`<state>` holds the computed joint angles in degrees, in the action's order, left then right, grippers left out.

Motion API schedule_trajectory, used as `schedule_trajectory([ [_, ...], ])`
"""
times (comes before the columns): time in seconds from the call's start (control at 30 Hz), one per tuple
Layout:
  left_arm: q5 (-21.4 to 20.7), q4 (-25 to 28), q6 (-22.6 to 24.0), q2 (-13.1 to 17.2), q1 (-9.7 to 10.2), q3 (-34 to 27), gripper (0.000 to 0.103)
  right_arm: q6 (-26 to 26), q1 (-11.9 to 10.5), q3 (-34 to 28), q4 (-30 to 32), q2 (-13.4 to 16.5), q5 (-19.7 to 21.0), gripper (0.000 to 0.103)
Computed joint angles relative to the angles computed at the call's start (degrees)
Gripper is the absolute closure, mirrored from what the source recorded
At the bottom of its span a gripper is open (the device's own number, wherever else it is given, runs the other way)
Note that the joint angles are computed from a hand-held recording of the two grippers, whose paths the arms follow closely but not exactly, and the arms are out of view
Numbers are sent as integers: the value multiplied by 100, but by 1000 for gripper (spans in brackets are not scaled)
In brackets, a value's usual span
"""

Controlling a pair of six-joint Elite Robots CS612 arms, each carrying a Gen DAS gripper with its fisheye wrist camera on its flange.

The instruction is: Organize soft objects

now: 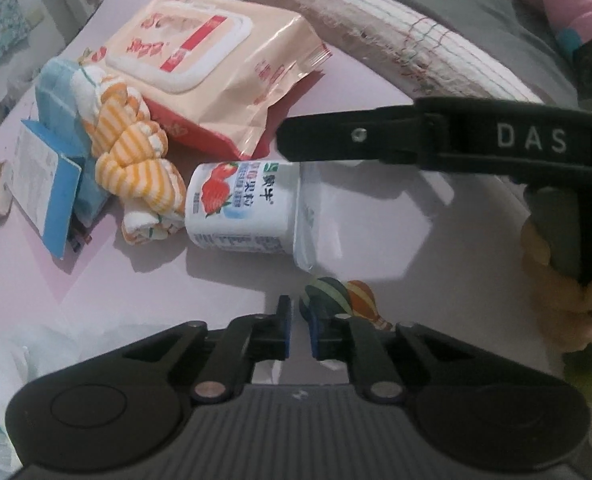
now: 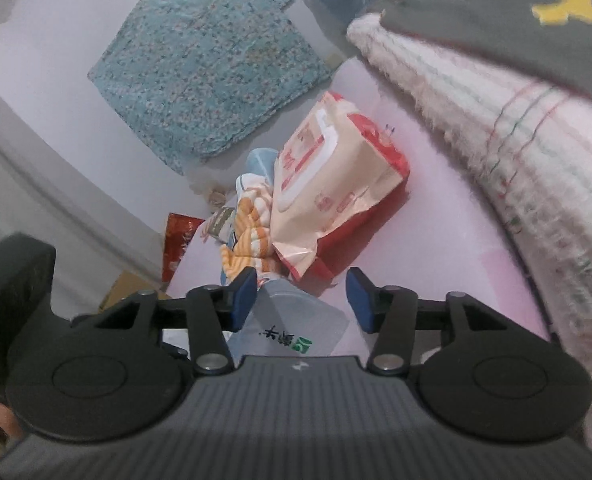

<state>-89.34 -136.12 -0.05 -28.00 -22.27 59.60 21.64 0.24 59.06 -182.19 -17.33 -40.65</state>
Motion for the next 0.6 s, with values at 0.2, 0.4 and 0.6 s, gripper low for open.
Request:
schedule_trajectory([
  [0.2, -159, -133, -128, 15, 35, -35, 75, -217, 76, -149, 181, 41, -50, 48],
  [0.4, 82, -156, -204, 90, -29, -138, 88, -677, 145, -239, 626, 49, 11, 46],
  [0.6, -217, 205, -718, 51, 47, -222, 91, -705, 150, 136, 986, -225, 26, 43],
])
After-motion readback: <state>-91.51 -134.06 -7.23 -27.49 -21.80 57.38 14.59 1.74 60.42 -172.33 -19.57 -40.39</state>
